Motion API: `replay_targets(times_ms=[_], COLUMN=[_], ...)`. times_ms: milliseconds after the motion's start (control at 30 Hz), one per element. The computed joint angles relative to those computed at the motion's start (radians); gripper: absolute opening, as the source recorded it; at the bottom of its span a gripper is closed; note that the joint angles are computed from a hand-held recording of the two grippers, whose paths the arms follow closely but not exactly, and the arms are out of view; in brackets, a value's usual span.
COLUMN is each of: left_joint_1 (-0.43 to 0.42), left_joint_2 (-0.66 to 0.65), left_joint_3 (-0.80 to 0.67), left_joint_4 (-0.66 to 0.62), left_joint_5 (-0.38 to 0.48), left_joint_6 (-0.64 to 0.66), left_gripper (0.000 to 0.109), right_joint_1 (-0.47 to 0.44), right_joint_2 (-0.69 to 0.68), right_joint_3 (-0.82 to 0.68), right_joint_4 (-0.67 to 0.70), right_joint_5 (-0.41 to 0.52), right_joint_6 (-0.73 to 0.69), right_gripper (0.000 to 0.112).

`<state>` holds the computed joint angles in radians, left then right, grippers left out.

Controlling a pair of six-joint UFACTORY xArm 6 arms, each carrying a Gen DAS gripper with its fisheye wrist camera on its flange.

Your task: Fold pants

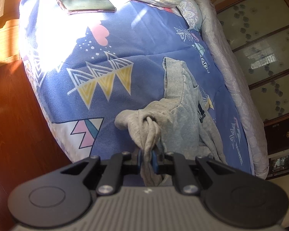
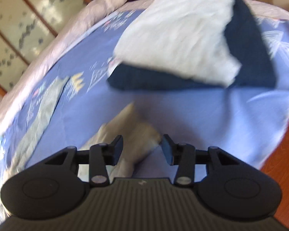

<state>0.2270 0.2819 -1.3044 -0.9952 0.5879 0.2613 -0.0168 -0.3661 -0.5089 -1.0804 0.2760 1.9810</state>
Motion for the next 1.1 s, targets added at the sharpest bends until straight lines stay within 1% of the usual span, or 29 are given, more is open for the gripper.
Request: replay_targets(times_ms=[33, 67, 100, 133, 200, 233, 333, 367, 400, 433, 500, 533, 567, 600, 667, 733, 800, 833, 867, 933, 967, 1033, 1100], left_joint_1=[0.000, 0.001, 0.001, 0.002, 0.003, 0.004, 0.000, -0.003, -0.007, -0.011, -0.011, -0.004, 0.006, 0.017, 0.046, 0.070, 0.069, 0.070, 0.074, 0.087, 0.088, 0.074, 0.051], left_joint_2=[0.001, 0.002, 0.002, 0.000, -0.004, -0.004, 0.001, 0.003, 0.005, 0.009, 0.017, 0.017, 0.012, 0.003, -0.020, -0.049, -0.088, -0.103, -0.111, -0.099, -0.080, -0.027, 0.051], left_joint_3=[-0.002, -0.003, -0.004, -0.004, -0.003, -0.005, -0.003, 0.001, 0.006, 0.011, 0.019, 0.027, 0.038, 0.048, 0.066, 0.078, 0.099, 0.105, 0.104, 0.064, 0.029, -0.059, -0.175], left_joint_4=[0.006, 0.011, 0.011, 0.005, -0.004, -0.007, -0.014, -0.014, -0.003, 0.026, 0.094, 0.103, 0.094, 0.083, 0.050, 0.029, 0.088, 0.139, 0.155, 0.144, 0.156, 0.219, 0.247], left_joint_5=[0.002, 0.003, 0.005, 0.007, 0.015, 0.025, 0.050, 0.053, 0.052, 0.051, 0.056, 0.064, 0.073, 0.085, 0.114, 0.121, 0.040, -0.010, -0.034, -0.043, -0.038, -0.037, -0.040], left_joint_6=[-0.006, -0.012, -0.013, -0.008, 0.006, 0.012, 0.035, 0.040, 0.037, 0.019, -0.037, -0.050, -0.054, -0.055, -0.037, -0.023, -0.060, -0.093, -0.104, -0.100, -0.101, -0.134, -0.133], left_gripper=[0.010, 0.010, 0.010, 0.010, 0.010, 0.010, 0.010, 0.010, 0.010, 0.011, 0.011, 0.013, 0.014, 0.015, 0.017, 0.017, 0.016, 0.017, 0.017, 0.017, 0.017, 0.017, 0.024], right_joint_1=[0.039, 0.066, 0.076, 0.084, 0.097, 0.103, 0.138, 0.167, 0.183, 0.187, 0.171, 0.176, 0.188, 0.206, 0.220, 0.240, 0.253, 0.251, 0.237, 0.196, 0.172, 0.105, 0.051], right_joint_2=[0.024, 0.045, 0.041, 0.021, -0.052, -0.108, -0.263, -0.298, -0.320, -0.328, -0.318, -0.300, -0.281, -0.276, -0.317, -0.345, -0.322, -0.309, -0.288, -0.230, -0.187, -0.094, 0.022], right_joint_3=[-0.026, -0.050, -0.056, -0.057, -0.043, -0.022, 0.040, 0.057, 0.072, 0.088, 0.120, 0.122, 0.117, 0.115, 0.125, 0.113, 0.064, 0.039, 0.013, -0.042, -0.077, -0.147, -0.240], right_joint_4=[-0.005, 0.021, 0.030, 0.010, -0.036, -0.034, 0.013, 0.029, 0.051, 0.079, 0.174, 0.220, 0.250, 0.258, 0.241, 0.173, 0.099, 0.068, 0.040, -0.007, -0.029, -0.078, -0.119], right_joint_5=[0.058, 0.093, 0.110, 0.132, 0.210, 0.241, 0.345, 0.397, 0.429, 0.442, 0.432, 0.457, 0.499, 0.548, 0.611, 0.677, 0.709, 0.698, 0.665, 0.568, 0.503, 0.340, 0.210], right_joint_6=[-0.007, -0.057, -0.064, -0.040, -0.012, -0.020, -0.087, -0.108, -0.132, -0.147, -0.195, -0.211, -0.210, -0.178, -0.114, -0.063, -0.067, -0.081, -0.094, -0.112, -0.113, -0.106, -0.078], right_gripper=[0.016, 0.008, 0.008, 0.008, 0.008, 0.008, 0.008, 0.008, 0.008, 0.009, 0.011, 0.015, 0.022, 0.023, 0.023, 0.023, 0.023, 0.023, 0.023, 0.023, 0.024, 0.026, 0.028])
